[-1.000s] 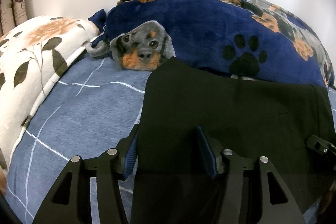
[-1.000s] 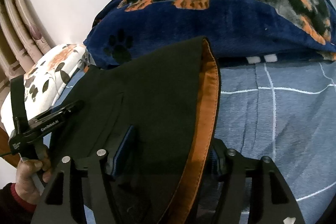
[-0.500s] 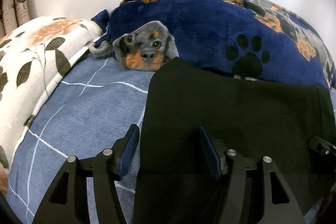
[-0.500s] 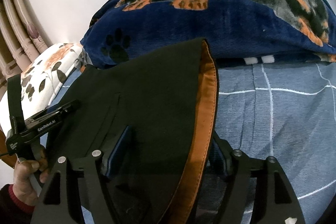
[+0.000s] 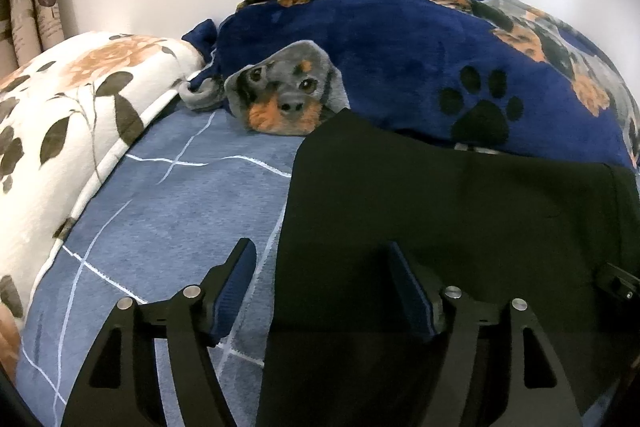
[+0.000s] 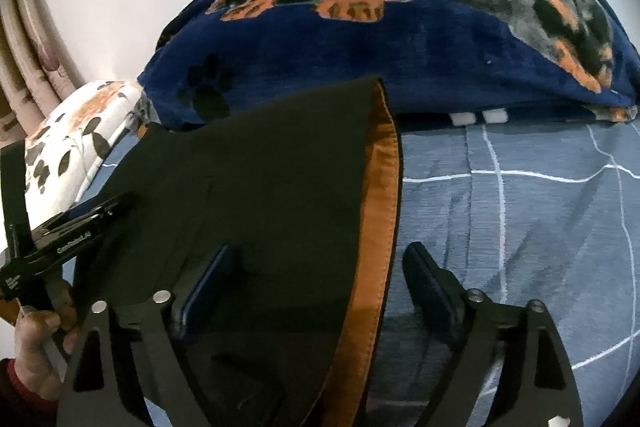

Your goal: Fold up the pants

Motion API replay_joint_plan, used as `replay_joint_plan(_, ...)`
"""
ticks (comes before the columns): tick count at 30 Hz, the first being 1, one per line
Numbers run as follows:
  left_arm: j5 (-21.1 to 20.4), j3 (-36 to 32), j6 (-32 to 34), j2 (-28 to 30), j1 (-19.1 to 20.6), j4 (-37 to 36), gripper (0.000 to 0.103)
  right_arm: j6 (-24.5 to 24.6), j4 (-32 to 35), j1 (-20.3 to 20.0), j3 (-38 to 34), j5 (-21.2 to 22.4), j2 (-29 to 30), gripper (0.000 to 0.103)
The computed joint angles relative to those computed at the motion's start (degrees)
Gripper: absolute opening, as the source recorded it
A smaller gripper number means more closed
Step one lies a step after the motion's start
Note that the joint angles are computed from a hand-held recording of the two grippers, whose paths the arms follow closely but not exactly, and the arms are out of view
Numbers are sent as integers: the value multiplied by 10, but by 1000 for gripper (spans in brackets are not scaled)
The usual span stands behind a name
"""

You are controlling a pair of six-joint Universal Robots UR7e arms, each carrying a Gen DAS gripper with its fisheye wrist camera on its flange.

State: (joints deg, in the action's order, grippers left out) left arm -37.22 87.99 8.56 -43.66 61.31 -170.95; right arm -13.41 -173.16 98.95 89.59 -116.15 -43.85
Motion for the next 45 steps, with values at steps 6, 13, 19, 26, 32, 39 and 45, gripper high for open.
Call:
replay_joint_plan(6,15,7,13,3,-5,-27,76,0,-48,5,12,-20,0,91)
replay_joint_plan(13,61,41,136,11,-31,-180,89,-39,-168,32,65,-36,-21,91)
replay_joint_plan(19,62,103,193,-21,-73,-266,100,-54,-181,61,99,-17,-54,91)
replay_joint_plan(26,67,175,176,-92,-142,-288,103,-56,-221,95,141,-25,-86,92)
replay_joint_plan(32,129,213,95,-137,-195,-228,103,-61,-246,116,181,-34,-123,93)
replay_joint_plan(39,165,264,90,-173,-250,-245,103,-80,-262,142,219,-50,-153,95)
replay_joint_plan(45,191,308,100,-191,-293,-230,103,-77,-258,157,244,-58,-174,96)
